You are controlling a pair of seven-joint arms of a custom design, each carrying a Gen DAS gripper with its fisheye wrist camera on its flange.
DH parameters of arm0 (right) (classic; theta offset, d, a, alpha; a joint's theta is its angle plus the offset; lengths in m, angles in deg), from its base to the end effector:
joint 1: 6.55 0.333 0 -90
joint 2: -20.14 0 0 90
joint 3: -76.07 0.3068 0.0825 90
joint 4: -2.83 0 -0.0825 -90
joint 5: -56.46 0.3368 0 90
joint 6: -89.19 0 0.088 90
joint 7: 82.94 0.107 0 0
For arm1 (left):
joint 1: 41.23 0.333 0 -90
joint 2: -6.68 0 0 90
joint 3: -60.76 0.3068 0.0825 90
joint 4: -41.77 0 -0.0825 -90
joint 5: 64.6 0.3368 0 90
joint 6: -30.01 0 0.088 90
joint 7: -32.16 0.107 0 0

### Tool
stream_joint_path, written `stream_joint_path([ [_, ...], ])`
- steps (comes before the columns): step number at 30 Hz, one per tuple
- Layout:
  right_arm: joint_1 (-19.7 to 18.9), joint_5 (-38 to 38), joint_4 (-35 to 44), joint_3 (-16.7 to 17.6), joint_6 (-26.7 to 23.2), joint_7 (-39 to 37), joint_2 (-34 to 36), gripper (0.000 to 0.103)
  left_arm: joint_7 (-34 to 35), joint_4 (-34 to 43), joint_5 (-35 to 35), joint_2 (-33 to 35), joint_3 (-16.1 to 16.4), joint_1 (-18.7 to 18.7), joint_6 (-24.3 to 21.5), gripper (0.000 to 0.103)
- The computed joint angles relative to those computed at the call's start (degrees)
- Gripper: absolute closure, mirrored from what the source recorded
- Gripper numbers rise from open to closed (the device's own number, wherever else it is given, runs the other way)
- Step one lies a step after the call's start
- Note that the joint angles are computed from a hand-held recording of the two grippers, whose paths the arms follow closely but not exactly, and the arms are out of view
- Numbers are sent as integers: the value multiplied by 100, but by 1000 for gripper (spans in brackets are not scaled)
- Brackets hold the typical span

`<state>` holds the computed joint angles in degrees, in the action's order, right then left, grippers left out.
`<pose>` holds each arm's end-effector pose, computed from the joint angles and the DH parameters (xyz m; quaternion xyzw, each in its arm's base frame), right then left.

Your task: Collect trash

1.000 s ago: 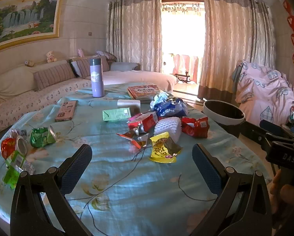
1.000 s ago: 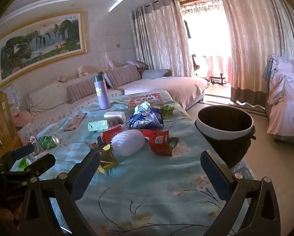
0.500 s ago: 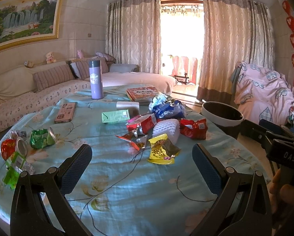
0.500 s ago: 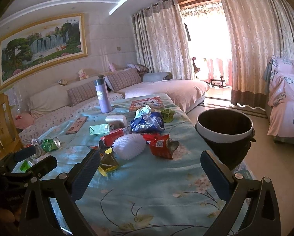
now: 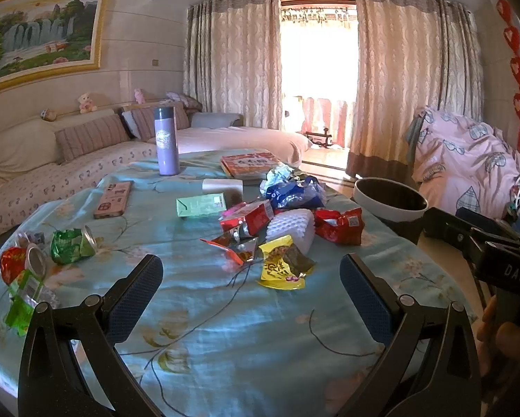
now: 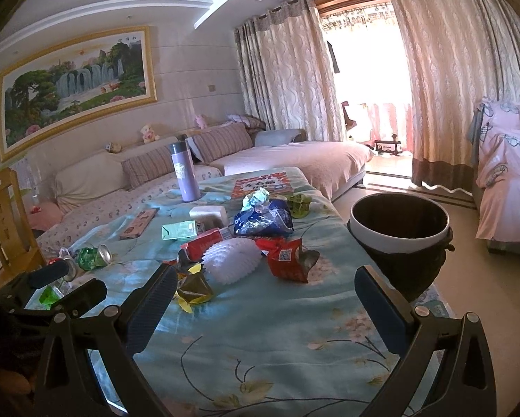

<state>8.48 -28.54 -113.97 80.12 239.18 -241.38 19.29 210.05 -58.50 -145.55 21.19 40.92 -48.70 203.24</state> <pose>0.5035 0.1983 0.5097 -0.4453 0.7145 -0.3891 0.3739 0.5807 -0.1928 0.5067 -0.3883 0.7440 -0.4881 0.2396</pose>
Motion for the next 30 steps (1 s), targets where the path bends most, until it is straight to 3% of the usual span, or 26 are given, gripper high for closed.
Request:
stream_joint_path([
  [21,-47,-129,-11,-60,271,126,58,0,-42,-55,67,26,15,-9,-66,0],
  [30,-135,-67,2,-146,561,158,148,1,-1137,-47,1224,215,21,6,-213,0],
])
